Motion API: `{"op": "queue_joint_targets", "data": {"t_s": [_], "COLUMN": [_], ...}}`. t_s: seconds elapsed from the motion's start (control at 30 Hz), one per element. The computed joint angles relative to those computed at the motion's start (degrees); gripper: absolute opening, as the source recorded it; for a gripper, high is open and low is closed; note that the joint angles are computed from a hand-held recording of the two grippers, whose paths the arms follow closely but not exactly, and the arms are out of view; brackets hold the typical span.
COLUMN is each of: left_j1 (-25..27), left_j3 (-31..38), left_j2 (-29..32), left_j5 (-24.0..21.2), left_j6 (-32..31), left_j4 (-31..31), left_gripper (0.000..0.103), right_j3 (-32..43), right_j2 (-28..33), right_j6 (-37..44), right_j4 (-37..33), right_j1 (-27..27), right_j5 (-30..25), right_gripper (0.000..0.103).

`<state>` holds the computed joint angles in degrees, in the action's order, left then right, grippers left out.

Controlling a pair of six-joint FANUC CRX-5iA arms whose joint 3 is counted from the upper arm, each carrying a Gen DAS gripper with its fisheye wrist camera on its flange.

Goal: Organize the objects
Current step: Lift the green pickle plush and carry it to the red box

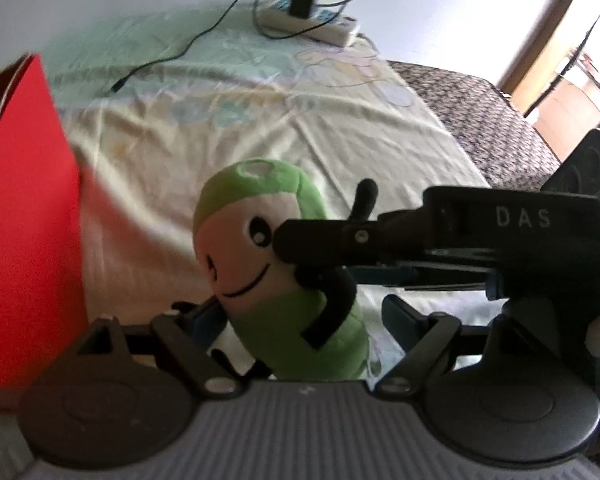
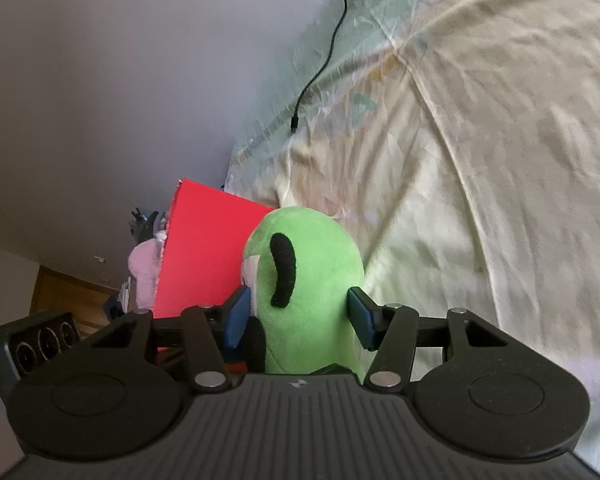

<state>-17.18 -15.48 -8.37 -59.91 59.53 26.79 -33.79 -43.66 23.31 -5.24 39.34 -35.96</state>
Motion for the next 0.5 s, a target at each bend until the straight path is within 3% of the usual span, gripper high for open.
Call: {"op": "queue_joint_targets", "data": {"t_s": [0.23, 0.5], "left_j1": [0.9, 4.0], "left_j3": [-2.2, -5.2], "left_j2": [-3.2, -7.0], "left_j5": [0.0, -0.9], "left_j6": [-3.8, -10.1], "left_j4": [3.8, 10.4], "left_gripper": [0.084, 0.084], "right_j3": [-9.7, -12.8], "right_j2": [-8.3, -10.1], "right_j6": [-28.0, -45.4], "right_j4": [29.2, 49.4], "right_j1": [13.7, 23.2], "right_j5": [0.3, -4.9], "right_gripper": [0.056, 0.056]}}
